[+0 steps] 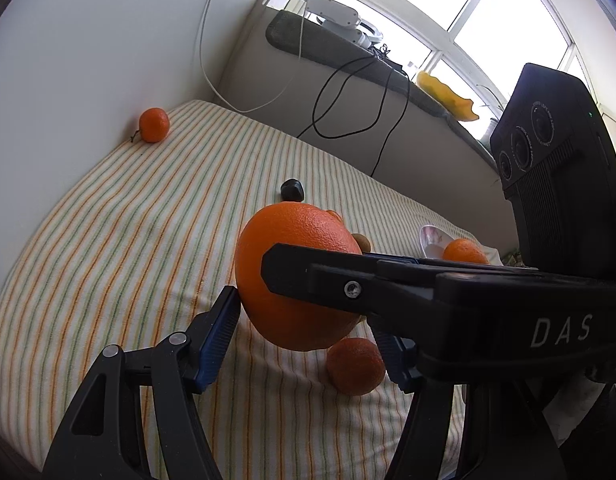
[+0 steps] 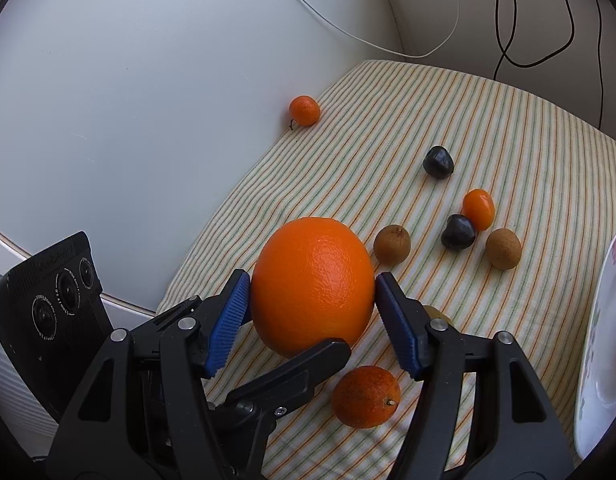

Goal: Organize fruits
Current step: 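Lift the second orange with the right gripper and carry it to the plate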

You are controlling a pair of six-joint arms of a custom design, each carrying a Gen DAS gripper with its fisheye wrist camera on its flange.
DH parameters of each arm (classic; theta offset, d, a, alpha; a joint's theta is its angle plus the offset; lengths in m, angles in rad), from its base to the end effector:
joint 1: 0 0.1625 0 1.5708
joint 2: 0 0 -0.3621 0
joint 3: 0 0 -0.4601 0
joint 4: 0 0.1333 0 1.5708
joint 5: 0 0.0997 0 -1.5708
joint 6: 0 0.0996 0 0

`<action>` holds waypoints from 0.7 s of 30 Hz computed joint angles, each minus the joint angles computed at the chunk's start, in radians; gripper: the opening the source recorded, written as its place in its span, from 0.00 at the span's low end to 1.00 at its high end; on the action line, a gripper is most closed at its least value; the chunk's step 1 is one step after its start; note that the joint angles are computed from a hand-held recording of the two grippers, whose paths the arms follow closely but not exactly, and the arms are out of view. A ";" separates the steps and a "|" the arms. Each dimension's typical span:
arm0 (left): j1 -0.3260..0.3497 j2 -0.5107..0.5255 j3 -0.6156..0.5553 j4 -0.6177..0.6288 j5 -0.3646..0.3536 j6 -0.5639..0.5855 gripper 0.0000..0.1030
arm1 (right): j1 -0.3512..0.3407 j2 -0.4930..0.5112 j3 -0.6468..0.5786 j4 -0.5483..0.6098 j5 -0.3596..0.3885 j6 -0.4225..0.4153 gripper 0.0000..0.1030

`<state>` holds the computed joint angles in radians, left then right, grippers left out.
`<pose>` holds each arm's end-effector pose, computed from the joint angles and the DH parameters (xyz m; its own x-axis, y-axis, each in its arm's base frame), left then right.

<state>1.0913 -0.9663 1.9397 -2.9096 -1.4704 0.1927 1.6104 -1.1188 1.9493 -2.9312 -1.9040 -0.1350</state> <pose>-0.1465 -0.5923 0.0231 -0.8001 0.5780 -0.1603 0.5951 0.7315 -0.3328 0.1245 -0.5976 0.1177 -0.9376 0.0106 0.3477 -0.1618 0.8715 -0.4629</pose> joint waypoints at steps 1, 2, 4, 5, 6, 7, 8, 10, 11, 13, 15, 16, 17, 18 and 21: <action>-0.004 -0.003 0.003 -0.004 0.001 0.000 0.62 | 0.002 -0.007 0.006 -0.003 0.001 0.002 0.66; -0.008 -0.005 0.006 -0.007 0.002 0.001 0.62 | 0.004 -0.015 0.011 -0.005 0.000 0.002 0.66; -0.015 -0.009 0.010 -0.010 0.001 0.003 0.62 | 0.008 -0.031 0.024 -0.011 -0.002 0.000 0.66; -0.019 -0.012 0.014 -0.013 0.001 0.003 0.62 | 0.011 -0.038 0.030 -0.014 -0.004 -0.001 0.66; -0.024 -0.014 0.019 -0.016 0.003 0.004 0.62 | 0.012 -0.047 0.037 -0.017 -0.005 -0.001 0.66; -0.029 -0.016 0.022 -0.019 0.004 0.006 0.62 | 0.013 -0.058 0.048 -0.020 -0.005 -0.001 0.66; -0.033 -0.018 0.025 -0.021 0.003 0.007 0.62 | 0.014 -0.068 0.056 -0.023 -0.004 0.000 0.66; -0.041 -0.020 0.031 -0.026 0.001 0.006 0.62 | 0.016 -0.089 0.072 -0.027 -0.009 0.000 0.66; -0.045 -0.022 0.035 -0.027 -0.001 0.006 0.62 | 0.018 -0.098 0.080 -0.031 -0.013 -0.001 0.66; -0.054 -0.024 0.041 -0.028 -0.003 0.007 0.62 | 0.017 -0.124 0.100 -0.035 -0.015 0.000 0.66; -0.065 -0.021 0.045 -0.031 -0.003 0.006 0.62 | 0.015 -0.145 0.117 -0.039 -0.017 0.003 0.66; -0.070 -0.021 0.047 -0.031 -0.003 0.006 0.62 | 0.015 -0.156 0.125 -0.041 -0.019 0.003 0.66; -0.075 -0.019 0.048 -0.032 -0.004 0.005 0.62 | 0.016 -0.163 0.131 -0.043 -0.022 0.003 0.66; -0.080 -0.019 0.050 -0.033 -0.005 0.004 0.62 | 0.016 -0.176 0.140 -0.045 -0.024 0.004 0.66; -0.095 -0.016 0.057 -0.037 -0.009 0.004 0.62 | 0.014 -0.212 0.169 -0.054 -0.028 0.009 0.66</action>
